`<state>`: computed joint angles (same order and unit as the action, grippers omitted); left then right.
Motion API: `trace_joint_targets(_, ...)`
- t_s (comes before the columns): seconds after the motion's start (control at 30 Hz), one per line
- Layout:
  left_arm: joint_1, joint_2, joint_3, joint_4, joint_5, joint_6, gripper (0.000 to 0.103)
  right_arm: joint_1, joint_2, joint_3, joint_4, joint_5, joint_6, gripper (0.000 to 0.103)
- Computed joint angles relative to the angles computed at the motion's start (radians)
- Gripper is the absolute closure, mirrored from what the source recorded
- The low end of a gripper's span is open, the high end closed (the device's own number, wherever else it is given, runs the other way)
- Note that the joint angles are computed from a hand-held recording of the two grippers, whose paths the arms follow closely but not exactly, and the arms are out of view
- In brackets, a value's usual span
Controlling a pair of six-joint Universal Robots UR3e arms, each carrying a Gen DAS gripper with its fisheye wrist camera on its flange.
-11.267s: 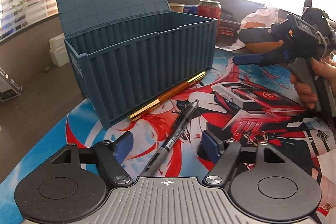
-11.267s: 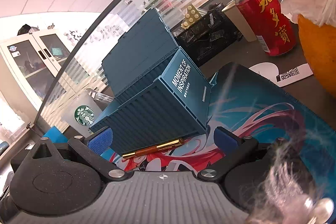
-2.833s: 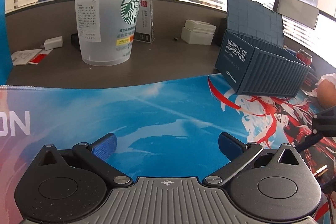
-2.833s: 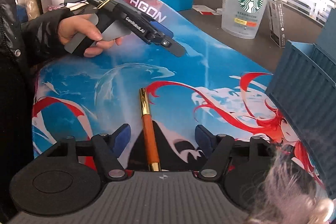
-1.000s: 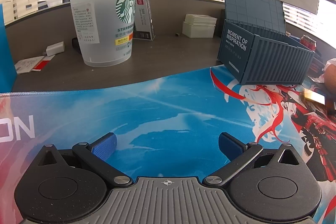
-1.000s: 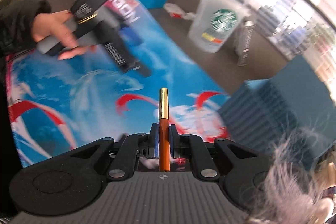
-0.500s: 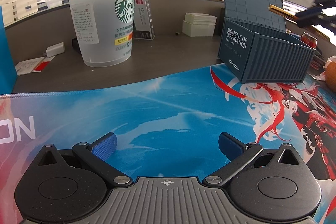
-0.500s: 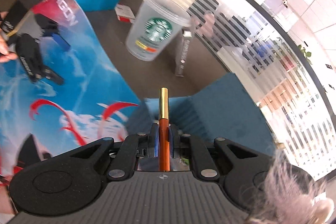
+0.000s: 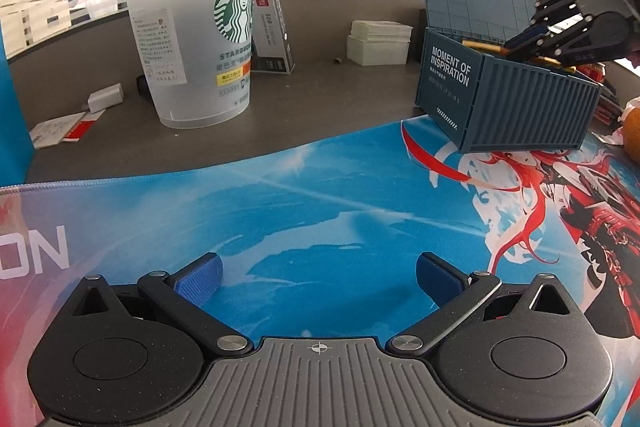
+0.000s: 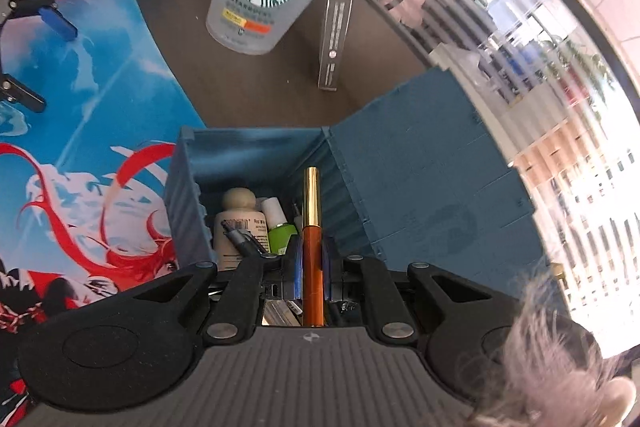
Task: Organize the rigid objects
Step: 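Carry the gold pen into the teal box and open the right gripper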
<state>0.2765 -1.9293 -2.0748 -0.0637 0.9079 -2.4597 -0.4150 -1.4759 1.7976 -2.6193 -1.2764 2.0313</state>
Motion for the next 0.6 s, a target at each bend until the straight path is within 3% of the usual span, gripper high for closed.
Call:
trace_joint_targets(0.17,0.000,0.001,0.000,-0.002,0.003,0.005,0.000,-0.024,0.034,-0.009,0.004,0.035,0.038,0.094)
trace_joint_targets(0.37,-0.005,0.000,0.003,0.001,0.012,0.008,0.000,-0.050,0.001,0.058,-0.098,0.062,0.103,0.092)
trace_joint_targets(0.5,-0.005,0.000,0.003,0.001,0.012,0.008,0.000,-0.092,-0.079,0.128,-0.126,0.153,0.151,0.072)
trace_joint_targets(0.6,-0.004,0.000,0.002,0.000,0.012,0.007,0.000,-0.127,-0.155,0.194,-0.131,0.241,0.190,0.068)
